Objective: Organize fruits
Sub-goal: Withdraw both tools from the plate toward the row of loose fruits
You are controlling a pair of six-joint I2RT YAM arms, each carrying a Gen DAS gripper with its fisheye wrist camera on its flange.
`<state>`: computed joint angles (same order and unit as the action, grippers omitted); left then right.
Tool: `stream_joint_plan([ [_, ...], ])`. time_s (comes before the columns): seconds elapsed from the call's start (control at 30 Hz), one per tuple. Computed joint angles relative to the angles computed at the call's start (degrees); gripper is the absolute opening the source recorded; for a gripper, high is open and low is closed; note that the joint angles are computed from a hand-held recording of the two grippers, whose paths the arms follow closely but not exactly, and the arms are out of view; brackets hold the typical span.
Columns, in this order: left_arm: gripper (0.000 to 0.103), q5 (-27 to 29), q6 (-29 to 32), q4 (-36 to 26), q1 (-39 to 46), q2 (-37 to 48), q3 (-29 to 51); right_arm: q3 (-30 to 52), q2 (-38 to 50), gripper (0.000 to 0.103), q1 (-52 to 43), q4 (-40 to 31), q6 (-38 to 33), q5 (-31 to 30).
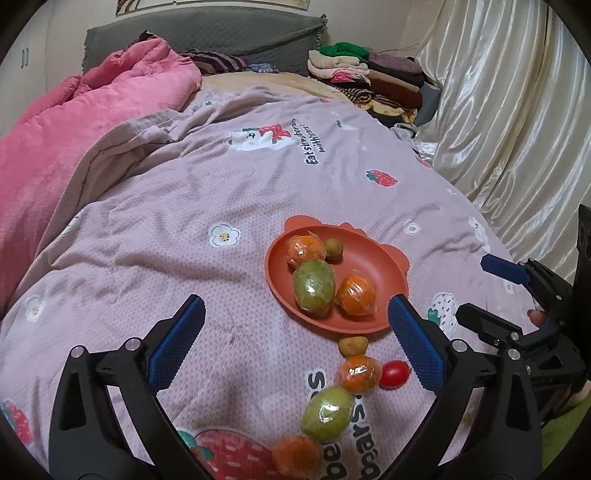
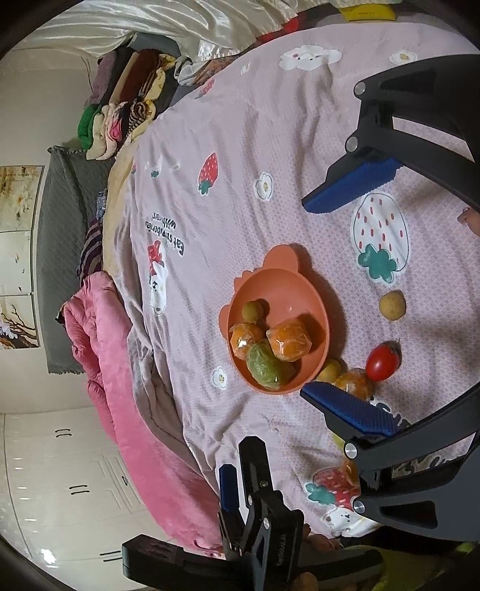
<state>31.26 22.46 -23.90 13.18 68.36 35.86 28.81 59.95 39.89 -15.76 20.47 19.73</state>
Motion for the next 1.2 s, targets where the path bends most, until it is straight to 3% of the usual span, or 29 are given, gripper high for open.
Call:
stream_joint_plan([
  [0.57, 0.093, 0.4, 4.3, -7.8, 3.9, -9.0, -1.6, -1.3, -6.2, 0.094, 4.1, -4.5, 2.5, 2.7],
  [1.2, 0.093, 1.5, 9.0, -13.0, 8.0, -14.0, -2.9, -1.6, -5.6, 0.094, 11.2, -6.5, 6.3, 4.9],
])
